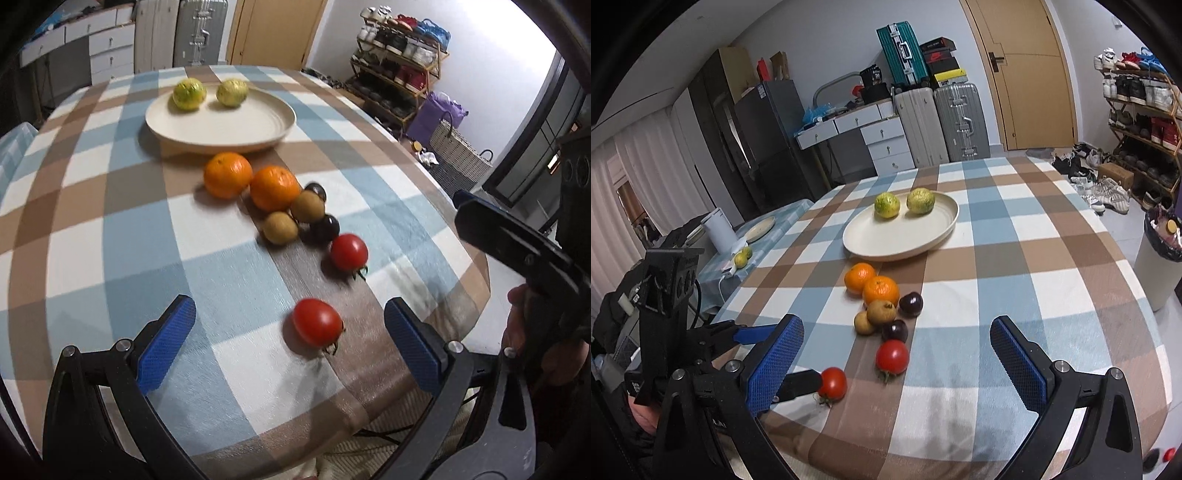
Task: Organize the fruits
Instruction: 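Grasp a red tomato with the left gripper while the right gripper grasps another tomato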
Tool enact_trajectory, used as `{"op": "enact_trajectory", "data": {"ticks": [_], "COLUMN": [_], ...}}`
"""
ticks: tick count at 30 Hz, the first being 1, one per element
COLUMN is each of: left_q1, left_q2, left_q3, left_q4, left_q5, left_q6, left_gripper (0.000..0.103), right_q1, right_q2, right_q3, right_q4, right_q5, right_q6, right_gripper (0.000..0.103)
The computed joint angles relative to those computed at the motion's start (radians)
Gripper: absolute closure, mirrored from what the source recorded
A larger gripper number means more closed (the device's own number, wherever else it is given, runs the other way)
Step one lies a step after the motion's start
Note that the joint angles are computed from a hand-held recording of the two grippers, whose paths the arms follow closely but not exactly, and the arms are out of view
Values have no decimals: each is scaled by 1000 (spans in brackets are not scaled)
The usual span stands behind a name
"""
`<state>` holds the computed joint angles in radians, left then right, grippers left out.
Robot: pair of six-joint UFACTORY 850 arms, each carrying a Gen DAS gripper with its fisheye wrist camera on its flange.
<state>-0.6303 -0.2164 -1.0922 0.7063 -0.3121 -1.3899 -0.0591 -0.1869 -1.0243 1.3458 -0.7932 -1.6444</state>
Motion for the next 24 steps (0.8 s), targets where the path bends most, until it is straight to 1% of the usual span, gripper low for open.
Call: {"op": "enact_trajectory", "data": {"ticks": [2, 5, 7, 8, 10, 11, 12, 13, 14, 15, 16, 20, 24], "left_q1": [-1, 3, 2, 2, 0, -3, -5, -5, -5, -4, -4, -7, -7], "left_q2": [-10, -23, -33, -38, -45, -45, -45, -43, -42, -42, -41, -37, -22], "left_q3": [-5, -11, -17, -20, -25, -22, -22, -19, -17, -16, -15, -7, 7], "left_q4": [-21, -97, -144, -165, -193, -183, -169, -169, -176, -183, -189, -187, -73], "left_q5": [-3, 10, 18, 21, 28, 30, 32, 38, 45, 49, 55, 73, 81], "left_q6": [21, 100, 159, 188, 227, 218, 209, 212, 221, 232, 243, 260, 141], "left_gripper": [2, 9, 20, 24, 38, 41, 46, 55, 60, 72, 74, 75, 75], "right_q1": [1, -4, -4, -4, -4, -4, -3, -3, -2, -1, 0, 2, 3], "right_q2": [4, 2, -1, -2, -4, -5, -7, -7, -7, -8, -8, -13, -18], "right_q3": [3, 5, 3, 3, 2, 2, 1, 2, 2, 3, 4, 3, 1], "right_q4": [0, 5, -4, -8, -13, -15, -18, -21, -23, -25, -28, -38, -44], "right_q5": [8, 6, 8, 9, 10, 10, 9, 9, 9, 11, 14, 22, 24], "right_q6": [0, -2, 6, 10, 16, 17, 20, 22, 23, 24, 28, 47, 55], "right_gripper": [0, 0, 0, 0, 0, 0, 0, 0, 0, 0, 0, 0, 0]}}
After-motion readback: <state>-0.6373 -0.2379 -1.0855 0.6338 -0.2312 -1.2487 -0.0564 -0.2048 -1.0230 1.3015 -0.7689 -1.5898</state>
